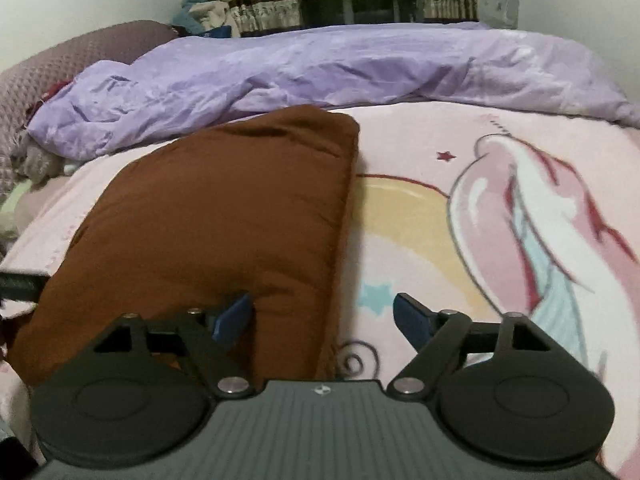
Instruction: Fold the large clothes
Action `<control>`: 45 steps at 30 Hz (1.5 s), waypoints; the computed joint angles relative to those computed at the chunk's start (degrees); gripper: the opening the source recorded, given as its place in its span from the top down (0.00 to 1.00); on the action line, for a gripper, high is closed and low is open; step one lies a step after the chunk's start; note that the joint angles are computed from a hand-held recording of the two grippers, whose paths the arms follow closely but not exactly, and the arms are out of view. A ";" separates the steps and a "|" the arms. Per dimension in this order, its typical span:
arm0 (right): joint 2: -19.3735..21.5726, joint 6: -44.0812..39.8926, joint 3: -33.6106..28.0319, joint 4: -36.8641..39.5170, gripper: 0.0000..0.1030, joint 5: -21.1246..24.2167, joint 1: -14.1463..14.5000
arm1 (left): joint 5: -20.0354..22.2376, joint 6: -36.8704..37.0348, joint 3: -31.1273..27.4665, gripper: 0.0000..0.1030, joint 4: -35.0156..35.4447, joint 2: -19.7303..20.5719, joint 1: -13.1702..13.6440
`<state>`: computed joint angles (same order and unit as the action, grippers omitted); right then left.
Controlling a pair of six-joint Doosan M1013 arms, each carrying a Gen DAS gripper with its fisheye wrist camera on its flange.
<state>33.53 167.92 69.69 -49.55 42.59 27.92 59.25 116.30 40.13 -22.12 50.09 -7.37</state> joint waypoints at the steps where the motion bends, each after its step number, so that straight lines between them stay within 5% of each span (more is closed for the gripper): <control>1: 0.27 -1.34 -0.28 1.26 0.01 -0.78 -0.44 | -0.16 -0.02 -0.19 0.00 0.44 0.21 -0.30; 7: 1.53 -6.94 -1.34 12.59 0.00 -10.41 -3.82 | 13.58 -7.36 -16.90 0.00 -5.87 9.69 1.09; 10: 2.89 -10.66 -2.21 21.73 0.00 -16.19 -5.34 | 10.02 -8.82 -14.64 0.00 -3.16 8.27 0.08; 13: 3.38 -10.62 -3.40 20.75 0.00 -14.58 -4.96 | 3.62 -7.18 -8.24 0.03 -3.35 5.20 -0.51; 15: 2.67 -9.72 -2.34 19.07 0.00 -15.96 -4.72 | 2.04 -4.47 -5.67 0.23 -7.31 4.03 -0.07; 16: 2.18 -9.82 -1.80 18.35 0.12 -16.47 -4.58 | 1.04 -2.71 -4.14 0.54 -9.96 3.24 0.17; 17: 1.86 -10.48 -1.68 18.23 0.26 -16.72 -4.59 | 1.12 -1.75 -3.37 0.65 -12.20 2.87 0.29; 20: 0.63 -14.42 -1.33 20.35 0.43 -18.37 -4.90 | -4.07 -0.27 0.78 0.81 -11.13 0.29 -0.57; 25: -2.56 -17.60 1.64 22.97 0.47 -23.81 -6.17 | -5.20 4.94 4.39 0.86 -22.83 -2.54 0.53; 30: -6.91 -6.53 5.89 9.54 0.47 -24.13 -6.74 | -6.41 9.77 5.94 0.86 -29.36 -4.50 -1.22; 38: -15.65 8.29 17.03 -3.79 0.45 -20.95 -10.85 | -0.88 12.26 3.45 0.85 -33.77 -3.29 -7.02; 40: -16.46 12.14 19.63 -4.89 0.37 -20.79 -12.28 | 0.94 9.92 0.75 0.82 -31.22 -1.08 -8.52; 42: -15.97 10.75 20.66 0.37 0.22 -19.18 -13.70 | 3.13 2.98 -4.02 0.68 -23.11 2.33 -10.34; 43: -15.14 6.84 19.85 6.35 0.17 -16.21 -14.20 | 3.93 -0.96 -6.18 0.45 -17.53 3.68 -11.22; 44: -14.07 5.11 18.63 9.33 0.16 -10.78 -14.17 | 6.04 -4.95 -9.42 0.09 -12.74 5.41 -11.86; 45: -13.97 5.45 18.27 9.32 0.16 -7.64 -13.91 | 7.95 -9.11 -12.03 0.05 -10.83 6.84 -11.95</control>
<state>19.56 173.37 87.96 -40.24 34.95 14.01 67.20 107.19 28.10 -32.95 56.93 -19.33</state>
